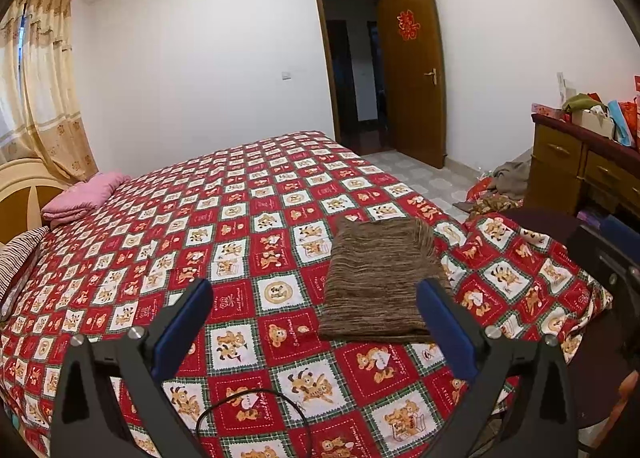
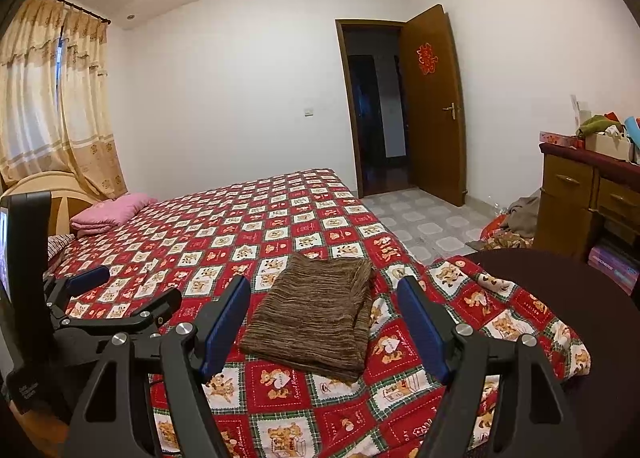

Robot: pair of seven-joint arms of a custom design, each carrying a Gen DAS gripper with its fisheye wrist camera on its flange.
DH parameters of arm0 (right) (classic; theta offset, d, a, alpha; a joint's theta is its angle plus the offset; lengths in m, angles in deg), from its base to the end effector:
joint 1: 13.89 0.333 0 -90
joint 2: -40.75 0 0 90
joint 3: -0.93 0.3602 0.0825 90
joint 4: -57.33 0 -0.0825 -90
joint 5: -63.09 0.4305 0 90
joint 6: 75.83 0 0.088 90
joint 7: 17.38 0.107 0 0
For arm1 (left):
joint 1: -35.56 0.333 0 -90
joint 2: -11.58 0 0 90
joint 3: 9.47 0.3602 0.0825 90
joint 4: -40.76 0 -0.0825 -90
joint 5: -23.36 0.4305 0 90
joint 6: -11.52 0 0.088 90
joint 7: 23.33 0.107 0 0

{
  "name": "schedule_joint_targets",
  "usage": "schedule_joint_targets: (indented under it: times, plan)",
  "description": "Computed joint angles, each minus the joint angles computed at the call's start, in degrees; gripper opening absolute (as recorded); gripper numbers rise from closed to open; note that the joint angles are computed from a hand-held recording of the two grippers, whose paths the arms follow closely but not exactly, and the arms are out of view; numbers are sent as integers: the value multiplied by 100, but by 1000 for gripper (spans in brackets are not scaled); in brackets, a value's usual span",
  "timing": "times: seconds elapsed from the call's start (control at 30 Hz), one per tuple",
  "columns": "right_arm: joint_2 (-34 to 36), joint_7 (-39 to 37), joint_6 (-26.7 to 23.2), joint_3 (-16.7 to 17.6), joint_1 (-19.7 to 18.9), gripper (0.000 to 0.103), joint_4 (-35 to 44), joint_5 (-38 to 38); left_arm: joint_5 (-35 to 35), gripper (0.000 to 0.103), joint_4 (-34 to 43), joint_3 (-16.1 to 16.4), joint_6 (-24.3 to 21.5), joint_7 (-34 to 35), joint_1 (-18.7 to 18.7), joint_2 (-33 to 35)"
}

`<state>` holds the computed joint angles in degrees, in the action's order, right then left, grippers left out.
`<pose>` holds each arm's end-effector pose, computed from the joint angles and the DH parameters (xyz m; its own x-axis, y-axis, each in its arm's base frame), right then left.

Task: Fold small clothes

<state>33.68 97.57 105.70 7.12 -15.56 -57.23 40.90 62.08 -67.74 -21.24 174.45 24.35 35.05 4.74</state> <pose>0.5934 0.0857 0.6978 0.0742 -0.9966 -0.0359 -0.2796 0.0138 -0.9600 0.5893 -0.1704 0.7062 -0.0099 -0.9996 -0.0254 -0.4150 0.0272 -0.9094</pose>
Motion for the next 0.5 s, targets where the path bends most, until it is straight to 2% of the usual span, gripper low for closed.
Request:
schedule_joint_targets:
  times: [0.27,0.5]
  plan:
    - [4,56,-14,23,-40,77,8,-67,303,103,-101,-20,153,-209,85,-36]
    - [8,17,-3,-11,7,77,-2,-29,-5,103,-129,25,177,107,56,-32]
